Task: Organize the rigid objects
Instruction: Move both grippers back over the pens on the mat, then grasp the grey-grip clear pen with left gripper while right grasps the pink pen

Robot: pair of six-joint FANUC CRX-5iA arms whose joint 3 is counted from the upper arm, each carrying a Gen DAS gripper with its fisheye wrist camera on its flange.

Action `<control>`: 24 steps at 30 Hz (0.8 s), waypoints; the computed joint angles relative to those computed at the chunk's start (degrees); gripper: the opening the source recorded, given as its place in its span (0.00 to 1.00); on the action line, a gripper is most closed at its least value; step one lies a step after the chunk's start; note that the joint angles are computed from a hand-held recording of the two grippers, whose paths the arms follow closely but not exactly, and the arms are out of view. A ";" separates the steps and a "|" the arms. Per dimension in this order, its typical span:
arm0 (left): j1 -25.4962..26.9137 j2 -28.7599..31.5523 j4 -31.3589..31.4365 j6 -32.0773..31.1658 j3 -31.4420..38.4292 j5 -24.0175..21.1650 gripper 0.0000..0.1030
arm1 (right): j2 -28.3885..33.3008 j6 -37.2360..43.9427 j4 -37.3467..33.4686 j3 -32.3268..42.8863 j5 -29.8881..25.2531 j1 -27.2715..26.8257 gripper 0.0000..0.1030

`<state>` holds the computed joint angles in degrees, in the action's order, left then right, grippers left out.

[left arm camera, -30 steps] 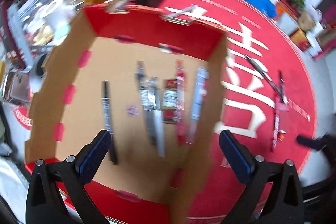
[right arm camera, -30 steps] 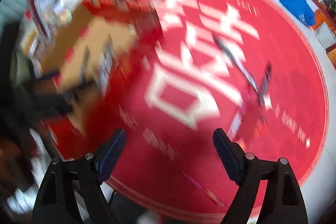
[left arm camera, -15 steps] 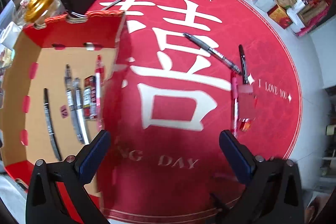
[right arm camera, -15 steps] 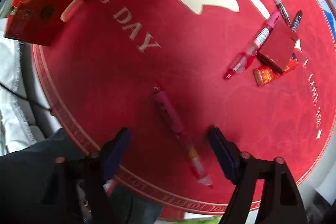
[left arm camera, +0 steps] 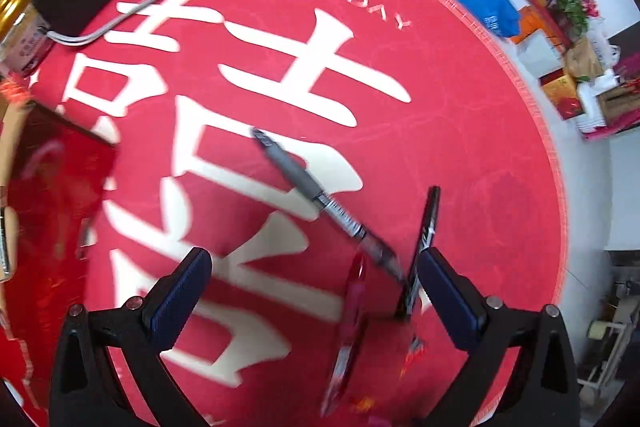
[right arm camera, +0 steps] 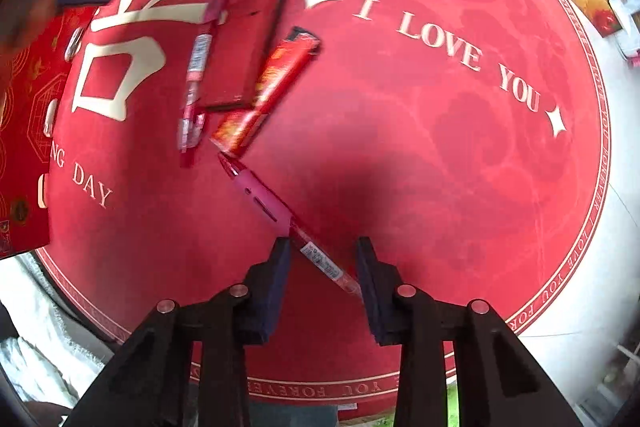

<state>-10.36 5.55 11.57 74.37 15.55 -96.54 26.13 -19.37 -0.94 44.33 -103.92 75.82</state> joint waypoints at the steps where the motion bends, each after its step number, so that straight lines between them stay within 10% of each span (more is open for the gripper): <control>1: -0.87 0.13 -1.23 0.71 -0.13 0.30 1.00 | -0.59 -0.15 0.39 -0.94 0.80 0.17 0.35; 12: -3.23 -5.28 -13.81 -17.21 -3.05 10.53 1.00 | -10.12 -4.21 3.28 -15.49 9.02 4.52 0.36; 24: -1.03 -4.62 -6.82 -5.70 -5.11 6.09 1.00 | -2.97 19.85 4.64 -4.12 -2.35 4.47 0.36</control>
